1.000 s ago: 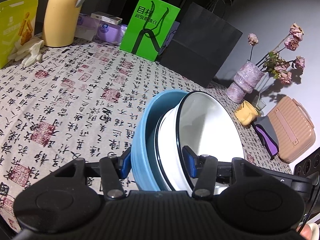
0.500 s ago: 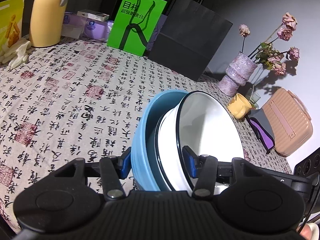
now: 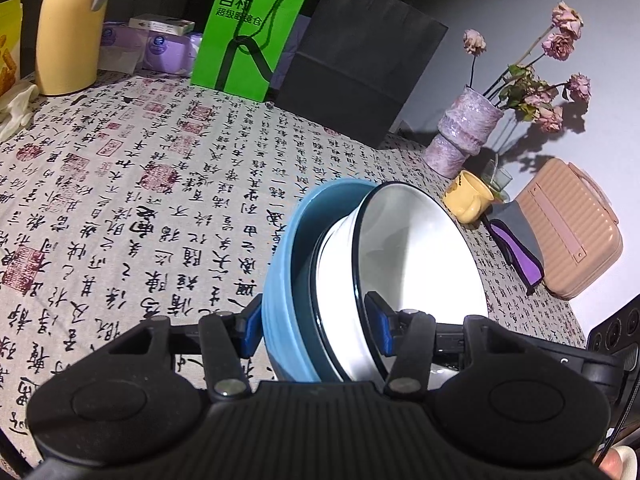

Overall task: Organize plates and bowls
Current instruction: 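Carry the blue bowl stack with both grippers toward the cream plate stack, then lower the blue bowl stack onto the cream plates with both grippers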

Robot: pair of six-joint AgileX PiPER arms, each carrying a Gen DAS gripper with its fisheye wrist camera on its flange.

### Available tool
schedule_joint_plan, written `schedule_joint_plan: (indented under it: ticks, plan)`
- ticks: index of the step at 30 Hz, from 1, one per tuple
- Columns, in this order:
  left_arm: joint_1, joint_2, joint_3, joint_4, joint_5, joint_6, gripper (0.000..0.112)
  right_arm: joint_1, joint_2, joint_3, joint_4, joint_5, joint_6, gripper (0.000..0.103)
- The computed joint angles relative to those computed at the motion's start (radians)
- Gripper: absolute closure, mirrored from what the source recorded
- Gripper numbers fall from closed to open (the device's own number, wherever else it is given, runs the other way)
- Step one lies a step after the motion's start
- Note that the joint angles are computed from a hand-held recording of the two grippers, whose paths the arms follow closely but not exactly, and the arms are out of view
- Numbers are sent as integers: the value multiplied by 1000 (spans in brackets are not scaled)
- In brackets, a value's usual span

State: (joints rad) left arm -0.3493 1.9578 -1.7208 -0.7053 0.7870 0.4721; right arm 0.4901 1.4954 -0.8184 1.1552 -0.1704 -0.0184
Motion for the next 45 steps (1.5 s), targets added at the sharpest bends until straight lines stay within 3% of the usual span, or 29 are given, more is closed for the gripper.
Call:
schedule_joint_plan:
  ticks: [21, 32, 39, 43, 45]
  plan:
    - [-88, 34, -41, 76, 8, -70, 60, -31, -85, 138, -224, -27, 274, 61]
    - [-113, 78, -81, 103, 44, -109, 60, -37, -96, 175, -112, -29, 172, 61]
    - [-119, 91, -90, 110, 53, -123, 60, -46, -94, 185, -131, -19, 190, 61]
    - [-121, 103, -100, 111, 61, -129, 60, -48, -91, 183, -75, -13, 132, 61]
    - [-123, 108, -103, 119, 61, -135, 60, -43, -89, 175, 25, -16, 26, 61]
